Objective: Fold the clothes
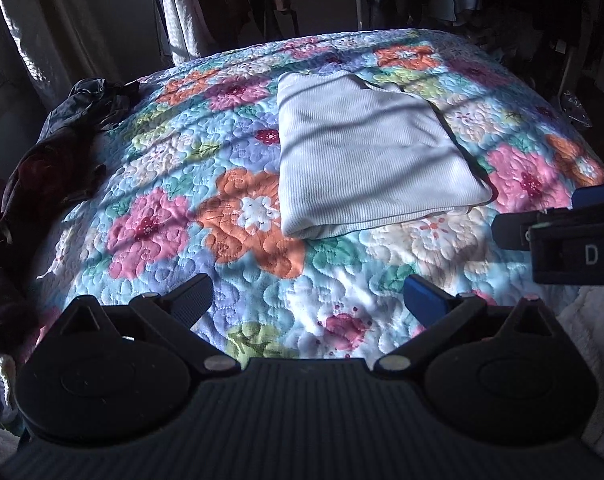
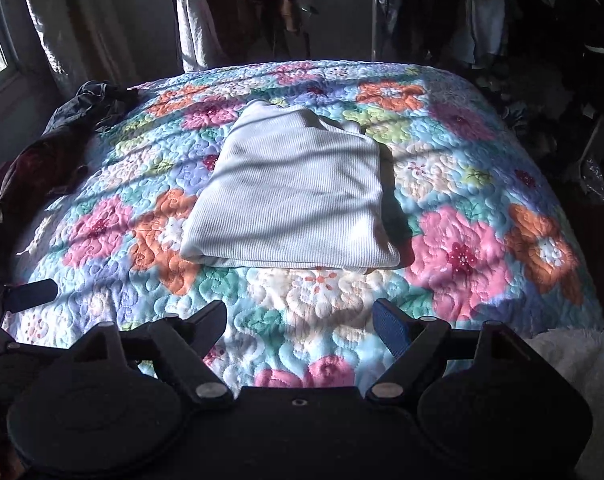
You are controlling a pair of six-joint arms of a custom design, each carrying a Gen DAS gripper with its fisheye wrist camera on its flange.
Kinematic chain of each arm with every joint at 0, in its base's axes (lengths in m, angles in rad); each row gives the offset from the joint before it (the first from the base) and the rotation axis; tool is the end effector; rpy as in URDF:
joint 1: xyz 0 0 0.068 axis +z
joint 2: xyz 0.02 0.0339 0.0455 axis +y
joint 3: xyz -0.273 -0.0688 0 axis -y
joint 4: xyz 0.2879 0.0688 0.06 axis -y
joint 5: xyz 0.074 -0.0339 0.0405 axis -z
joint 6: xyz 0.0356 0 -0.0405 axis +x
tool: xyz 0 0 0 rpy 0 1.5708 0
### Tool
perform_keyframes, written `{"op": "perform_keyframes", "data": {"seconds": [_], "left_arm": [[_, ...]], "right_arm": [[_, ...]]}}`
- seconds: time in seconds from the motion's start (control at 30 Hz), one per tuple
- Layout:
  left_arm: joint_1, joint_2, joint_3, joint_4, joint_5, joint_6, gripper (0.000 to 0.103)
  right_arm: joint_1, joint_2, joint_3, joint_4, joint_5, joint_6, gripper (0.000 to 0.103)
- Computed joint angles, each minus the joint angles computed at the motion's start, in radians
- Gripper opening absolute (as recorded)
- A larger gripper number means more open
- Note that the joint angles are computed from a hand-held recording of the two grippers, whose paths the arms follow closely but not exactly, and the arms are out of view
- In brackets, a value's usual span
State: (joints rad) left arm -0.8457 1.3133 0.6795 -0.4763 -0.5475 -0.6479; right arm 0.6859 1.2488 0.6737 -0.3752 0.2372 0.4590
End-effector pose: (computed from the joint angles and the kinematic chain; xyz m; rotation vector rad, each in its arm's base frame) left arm 0.1892 -0.1856 0.1618 0.0810 2.4435 0.1141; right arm 0.2150 0.1652 0.1779 -0.1874 2.4851 0.1831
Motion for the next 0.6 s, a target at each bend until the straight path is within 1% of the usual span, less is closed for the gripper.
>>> {"op": "perform_keyframes", "data": {"seconds": [0.2,0.33,0.6], "left_arm": [[0.013,0.056,0.023,-0.012,0.006,0.000,0.103],[0.019,0.058,0.016,-0.002,0.025,-0.010,0.103],[0.026,0.073,0.022,-0.027,0.037,-0.042,0.103]], "right_arm": [[0.014,0.026,0.007,0.008,0.036,-0.014,0.083],[0.006,0.030,0.003,0.017,0.021,-0.010,0.083],[0.008,0.044,-0.015,0.057,-0.002,-0.013,0.084]]}}
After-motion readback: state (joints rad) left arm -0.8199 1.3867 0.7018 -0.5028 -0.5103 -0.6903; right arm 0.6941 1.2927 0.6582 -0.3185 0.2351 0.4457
